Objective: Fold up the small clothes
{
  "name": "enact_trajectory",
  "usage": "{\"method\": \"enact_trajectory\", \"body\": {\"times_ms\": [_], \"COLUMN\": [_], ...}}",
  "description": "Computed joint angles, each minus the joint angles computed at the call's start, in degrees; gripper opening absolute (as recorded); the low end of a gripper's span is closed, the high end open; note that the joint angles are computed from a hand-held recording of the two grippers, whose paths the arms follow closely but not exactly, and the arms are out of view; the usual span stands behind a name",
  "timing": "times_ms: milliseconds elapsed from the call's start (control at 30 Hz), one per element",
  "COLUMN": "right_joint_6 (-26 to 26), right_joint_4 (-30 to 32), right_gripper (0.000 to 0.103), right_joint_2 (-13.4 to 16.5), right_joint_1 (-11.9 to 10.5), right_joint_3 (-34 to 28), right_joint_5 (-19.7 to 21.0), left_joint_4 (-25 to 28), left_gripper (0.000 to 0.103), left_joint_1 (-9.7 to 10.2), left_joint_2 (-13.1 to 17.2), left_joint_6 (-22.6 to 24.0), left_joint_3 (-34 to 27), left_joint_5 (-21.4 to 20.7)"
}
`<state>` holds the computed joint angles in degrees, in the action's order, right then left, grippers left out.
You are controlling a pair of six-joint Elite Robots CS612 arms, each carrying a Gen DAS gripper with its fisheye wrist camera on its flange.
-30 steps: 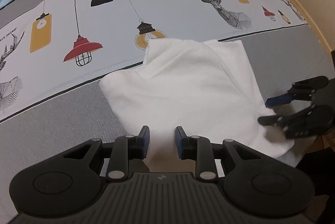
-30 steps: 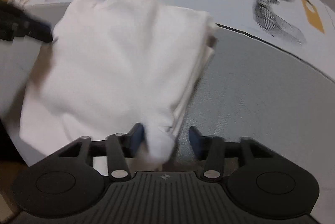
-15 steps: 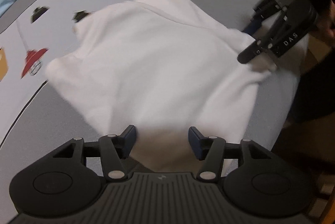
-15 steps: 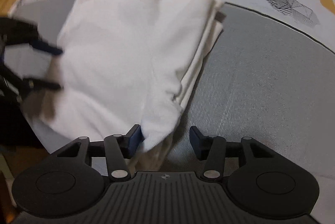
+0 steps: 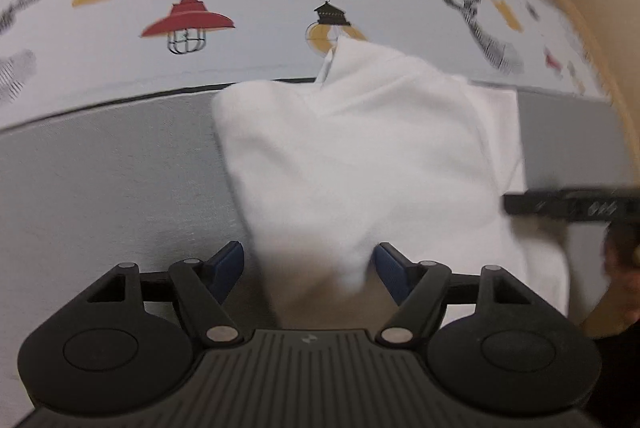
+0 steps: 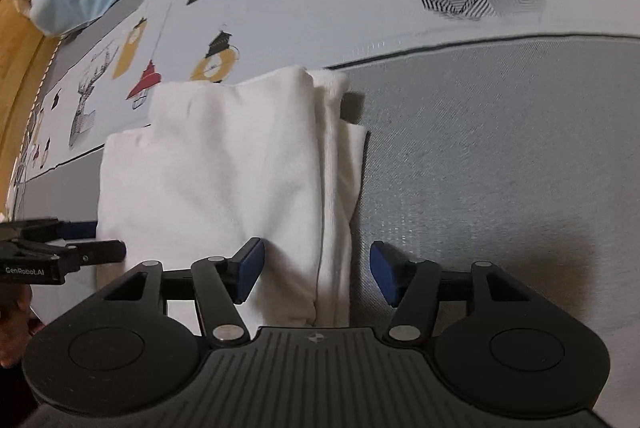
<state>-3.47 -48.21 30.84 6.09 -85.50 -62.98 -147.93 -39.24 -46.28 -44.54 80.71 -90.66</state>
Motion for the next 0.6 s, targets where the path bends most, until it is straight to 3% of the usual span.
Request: {"method": "enact_trajectory", "body": {"times_ms": [33, 100, 233, 333, 433, 500, 567, 600], "right_joint_6": [0.47, 1.13, 2.72, 5.81, 11.82, 13.97, 15.01, 15.13], "right_joint_4": [-0.27, -1.14, -1.89, -4.6, -12.6, -19.04, -25.09, -26.95], "right_gripper": [0.059, 0.046, 0.022, 0.015, 0.013, 0.013, 0.02, 0.024], "right_joint_2": [0.1, 0.24, 0.18, 0.33, 1.0, 1.46, 1.8, 1.75], "right_joint_1": [0.05, -0.02, -0.15, -0.37, -0.77, -0.64, 0.19, 0.87], "right_joint_3": [0.14, 0.5, 0.91, 0.58, -0.01, -0.53, -0.81, -0.87], "right_joint_5": [0.21, 1.38, 3.14, 4.04, 6.63, 7.0, 2.98, -1.52], "left_joint_4": [0.75, 0.64, 0.72, -1.98, -8.39, -13.36, -15.2, -15.35], "left_gripper": [0.074, 0.069, 0.047, 0.032, 0.031, 0.037, 0.047, 0.047], "left_joint_1": [0.28, 0.16, -0.24, -0.48, -0.82, -1.41, -2.1, -2.1], "left_joint_2": [0.24, 0.51, 1.37, 0.9, 0.33, 0.22, -0.14, -0.29], "left_joint_6": [-1.13, -1.58, 3.02, 5.98, 6.49, 8.64, 7.13, 6.19], "left_joint_3": [-0.41, -1.1, -2.58, -2.14, -1.15, -0.53, -0.06, 0.09], "left_joint_5": [-0.87, -0.05, 1.71, 5.02, 11.67, 18.03, 26.13, 27.83]}}
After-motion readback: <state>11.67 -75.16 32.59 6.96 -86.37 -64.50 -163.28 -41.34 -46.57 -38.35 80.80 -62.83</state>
